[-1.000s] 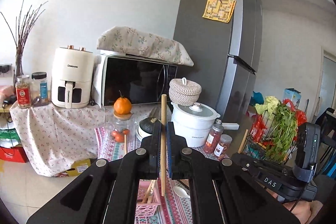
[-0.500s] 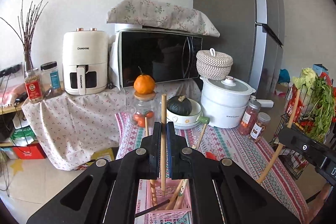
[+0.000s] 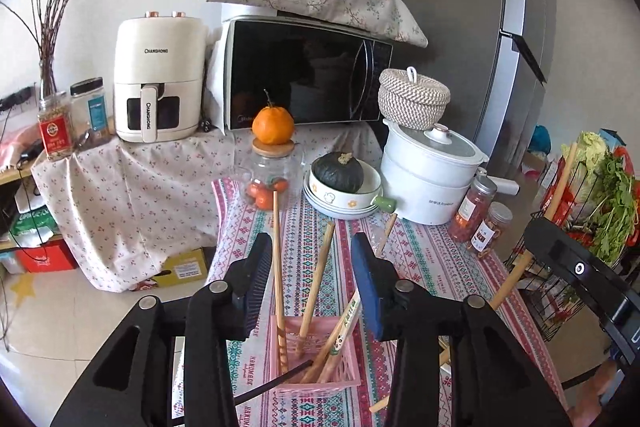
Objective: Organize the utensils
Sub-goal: 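Open the left tool, then the right tool, dropping chopsticks into the basket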
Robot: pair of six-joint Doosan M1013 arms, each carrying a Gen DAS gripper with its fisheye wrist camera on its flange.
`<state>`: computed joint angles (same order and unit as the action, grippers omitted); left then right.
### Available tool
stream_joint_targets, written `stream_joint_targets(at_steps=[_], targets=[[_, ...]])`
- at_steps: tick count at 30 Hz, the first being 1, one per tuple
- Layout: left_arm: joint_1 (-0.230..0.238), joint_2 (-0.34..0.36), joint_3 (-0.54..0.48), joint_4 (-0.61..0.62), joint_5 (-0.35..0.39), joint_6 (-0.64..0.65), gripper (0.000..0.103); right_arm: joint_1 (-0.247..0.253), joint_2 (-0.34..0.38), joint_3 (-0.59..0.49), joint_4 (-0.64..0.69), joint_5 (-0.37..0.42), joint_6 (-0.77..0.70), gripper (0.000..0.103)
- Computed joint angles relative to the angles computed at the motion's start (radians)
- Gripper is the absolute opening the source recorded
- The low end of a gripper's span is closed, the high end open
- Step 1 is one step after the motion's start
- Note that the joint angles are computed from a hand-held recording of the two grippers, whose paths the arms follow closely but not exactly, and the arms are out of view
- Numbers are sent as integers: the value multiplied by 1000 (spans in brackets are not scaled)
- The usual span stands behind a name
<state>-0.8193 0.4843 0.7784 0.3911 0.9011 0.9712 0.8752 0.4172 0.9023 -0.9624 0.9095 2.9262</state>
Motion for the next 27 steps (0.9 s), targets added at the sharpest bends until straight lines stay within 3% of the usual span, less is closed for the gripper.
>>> stream_joint_targets(at_steps=[11,19,27], targets=[[17,-115,140,-8,-73,-26,59,-2,101,-131,-54,44,21,6],[37,-145,184,-41,-89,-11,59,0,162,-203,-29,114,-70,6],[52,-145,186,-84,-84,-4,59,-10,165,-197,49,105,-93,8]])
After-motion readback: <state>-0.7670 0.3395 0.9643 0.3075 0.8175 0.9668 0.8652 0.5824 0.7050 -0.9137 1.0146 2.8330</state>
